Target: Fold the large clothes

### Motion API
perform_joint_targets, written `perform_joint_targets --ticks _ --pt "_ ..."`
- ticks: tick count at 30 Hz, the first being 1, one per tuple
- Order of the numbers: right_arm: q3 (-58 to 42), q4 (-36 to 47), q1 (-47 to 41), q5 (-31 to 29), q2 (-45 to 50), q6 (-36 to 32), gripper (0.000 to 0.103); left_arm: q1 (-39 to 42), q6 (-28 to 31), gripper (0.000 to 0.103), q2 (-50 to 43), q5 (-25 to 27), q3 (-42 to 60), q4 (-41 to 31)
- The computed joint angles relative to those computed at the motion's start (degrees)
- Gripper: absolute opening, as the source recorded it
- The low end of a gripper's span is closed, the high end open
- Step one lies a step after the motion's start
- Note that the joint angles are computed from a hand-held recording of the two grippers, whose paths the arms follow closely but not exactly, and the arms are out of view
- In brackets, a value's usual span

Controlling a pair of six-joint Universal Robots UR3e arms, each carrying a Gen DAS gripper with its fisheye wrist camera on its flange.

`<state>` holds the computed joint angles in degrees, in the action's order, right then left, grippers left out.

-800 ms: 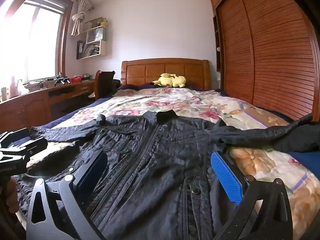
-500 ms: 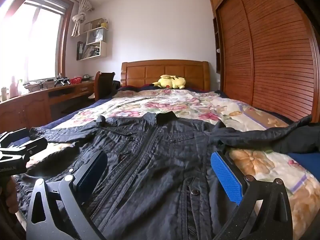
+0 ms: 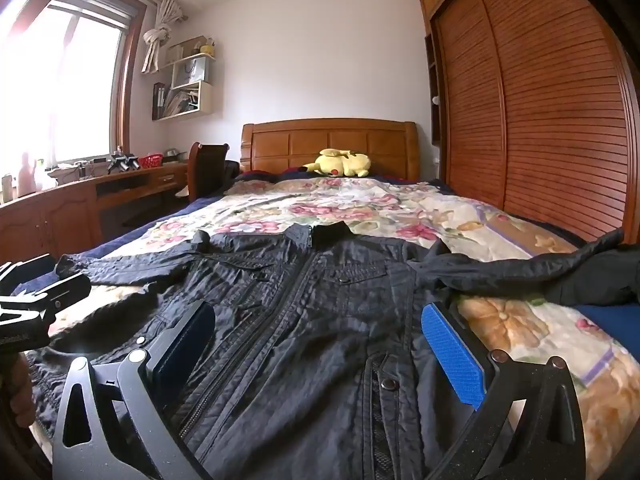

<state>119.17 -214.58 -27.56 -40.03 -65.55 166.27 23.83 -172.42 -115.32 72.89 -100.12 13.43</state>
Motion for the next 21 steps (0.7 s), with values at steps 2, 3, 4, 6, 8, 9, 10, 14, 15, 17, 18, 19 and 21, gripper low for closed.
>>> perform_joint_targets --ticks 2,3,4,6,8,9,10,14,15,17,18,19,21 --pt "0.0 0.0 0.1 -0.2 0.0 0.0 0.103 0.1 0.1 0.103 -0.1 -0.1 -0.1 0.2" --pt "0.0 0.0 0.1 -0.1 0.0 0.0 0.103 0.1 0.2 0.103 -0.2 -0.2 0.0 0.3" --pt "0.0 0.0 0.0 -0.1 0.0 0.0 0.103 0.1 0.2 0.103 -0.2 -0.1 0.0 0.3" --pt "0.0 -0.1 0.1 -0.1 0.0 0.1 0.103 -0.1 0.1 0.103 -0.1 0.2 0.1 0.3" --pt "0.0 -0.2 0.0 -0.1 0.1 0.2 0.103 0.4 0.2 0.103 0.1 -0.2 0.3 0.1" --pt "0.0 -0.2 0.0 0.0 0.1 0.2 0.103 0.6 0.2 0.103 0.0 -0.4 0.3 0.2" --pt "0.0 -0.1 -0.1 0.1 0.1 0.2 0.103 0.6 0.2 0.103 0.1 -0.3 0.3 0.2" --pt "-0.4 -0.3 0.2 -0.3 0.6 0.3 0.103 0.5 0.2 0.103 0.0 -0.2 0.1 0.5" --pt "-0.5 -0.4 0.3 -0.4 0.7 0.3 0.103 0.5 0.2 0.103 0.0 -0.3 0.1 0.5" --pt "-0.4 -0.3 0.2 -0.3 0.6 0.2 0.103 0.4 0.2 0.103 0.0 -0.1 0.1 0.6" --pt "-0.4 -0.2 0.2 -0.3 0.6 0.2 0.103 0.4 0.2 0.103 -0.1 -0.1 0.2 0.6" --pt "-0.5 -0.2 0.3 -0.3 0.7 0.2 0.103 0.4 0.2 0.103 0.0 -0.1 0.2 0.5" --pt "-0.7 0.0 0.3 -0.4 0.7 0.1 0.103 0.4 0.2 0.103 0.0 -0.1 0.2 0.5"
